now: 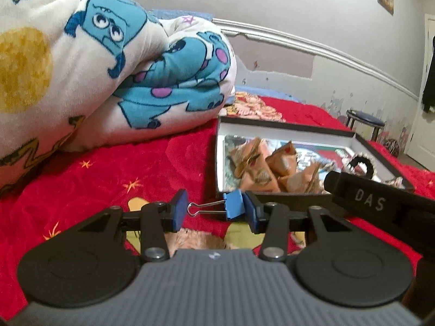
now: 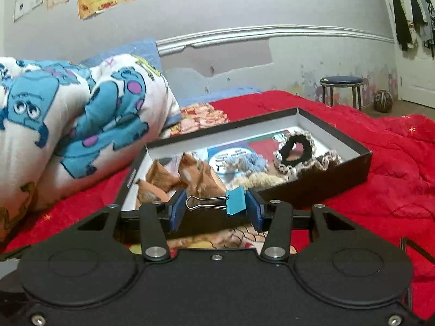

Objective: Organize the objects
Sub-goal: 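Lift both held binder clips and carry them over the black box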

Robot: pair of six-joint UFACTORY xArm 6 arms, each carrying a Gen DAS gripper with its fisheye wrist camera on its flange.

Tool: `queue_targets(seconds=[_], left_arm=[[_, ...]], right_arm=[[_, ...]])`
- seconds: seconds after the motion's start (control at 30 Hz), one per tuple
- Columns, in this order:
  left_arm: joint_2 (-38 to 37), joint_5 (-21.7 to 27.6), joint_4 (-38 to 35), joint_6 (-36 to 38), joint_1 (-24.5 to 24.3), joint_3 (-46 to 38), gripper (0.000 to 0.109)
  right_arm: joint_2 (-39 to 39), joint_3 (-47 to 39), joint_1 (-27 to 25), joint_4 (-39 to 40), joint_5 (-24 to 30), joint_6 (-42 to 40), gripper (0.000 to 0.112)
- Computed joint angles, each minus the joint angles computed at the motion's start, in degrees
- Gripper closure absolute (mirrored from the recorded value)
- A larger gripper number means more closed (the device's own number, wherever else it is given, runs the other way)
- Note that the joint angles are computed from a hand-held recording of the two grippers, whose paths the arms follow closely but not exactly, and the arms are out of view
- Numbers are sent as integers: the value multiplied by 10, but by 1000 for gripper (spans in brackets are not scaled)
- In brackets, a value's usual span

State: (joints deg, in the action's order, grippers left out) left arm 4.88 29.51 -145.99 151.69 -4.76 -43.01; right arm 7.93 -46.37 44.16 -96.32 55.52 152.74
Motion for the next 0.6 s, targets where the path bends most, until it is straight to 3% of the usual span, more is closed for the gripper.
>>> queue_targets(seconds=[0.2, 0.37, 0.5, 0.6], left_arm=[[-6, -27, 93, -82, -14, -26, 60], [-9, -26, 223, -188, -18, -64, 60], [8, -18, 344, -311, -23, -108, 60], [50, -22, 457, -459, -36, -171, 60]], right_arm=[[-51, 38, -33, -58, -32, 93, 66], [-86, 34, -92, -82, -101, 55, 66], [-102, 11, -176, -132, -221, 63, 66], [-86, -29, -260, -193, -342, 117, 66]])
